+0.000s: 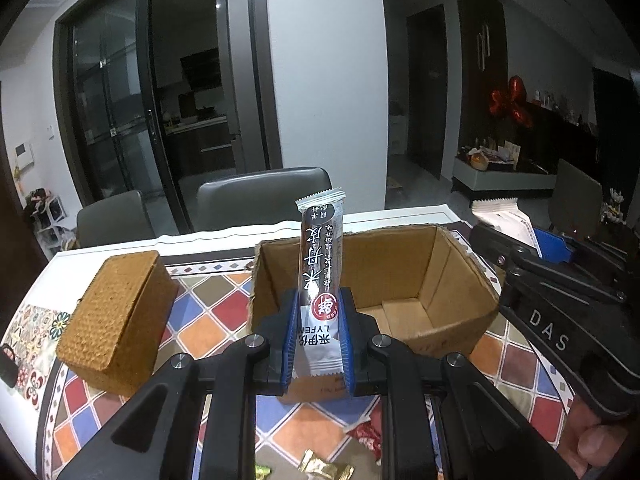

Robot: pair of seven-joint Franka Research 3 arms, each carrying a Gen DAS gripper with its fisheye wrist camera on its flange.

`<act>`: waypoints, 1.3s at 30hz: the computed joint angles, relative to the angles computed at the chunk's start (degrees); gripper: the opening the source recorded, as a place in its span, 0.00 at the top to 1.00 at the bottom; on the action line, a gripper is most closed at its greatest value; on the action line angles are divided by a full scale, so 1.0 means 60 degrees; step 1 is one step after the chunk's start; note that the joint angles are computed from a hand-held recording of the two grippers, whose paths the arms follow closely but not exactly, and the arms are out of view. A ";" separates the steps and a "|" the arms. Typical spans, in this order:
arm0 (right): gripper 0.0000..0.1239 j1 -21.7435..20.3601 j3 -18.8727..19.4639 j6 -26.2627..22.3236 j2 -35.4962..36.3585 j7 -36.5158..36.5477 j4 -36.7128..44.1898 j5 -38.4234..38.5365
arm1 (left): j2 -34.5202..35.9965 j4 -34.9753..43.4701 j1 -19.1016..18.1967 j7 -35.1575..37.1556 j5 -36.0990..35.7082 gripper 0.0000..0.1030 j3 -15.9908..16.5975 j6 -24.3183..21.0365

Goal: Organize snacks
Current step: 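Open both grippers to drop the bar and pastry into the box, then move both open grippers back toward the remaining snacks on the table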

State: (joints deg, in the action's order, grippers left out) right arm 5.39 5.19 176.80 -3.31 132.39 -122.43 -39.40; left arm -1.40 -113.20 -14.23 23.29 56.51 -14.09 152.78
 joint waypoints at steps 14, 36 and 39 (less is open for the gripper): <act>0.72 0.1063 -0.0991 -0.0269 0.1036 0.0070 0.1072 -0.0273 | 0.0863 0.0865 -0.0128 0.0223 0.0091 0.79 0.0400 0.0078; 0.38 0.0703 -0.0922 -0.0420 0.0466 0.1801 0.0816 -0.1839 | -0.0129 0.0182 -0.0048 -0.0735 0.0827 0.39 0.0037 -0.0722; 0.38 0.0488 -0.0752 -0.0376 0.0187 0.1894 0.0580 -0.1971 | -0.0365 -0.0004 -0.0037 -0.0800 0.0787 0.39 -0.0073 -0.0839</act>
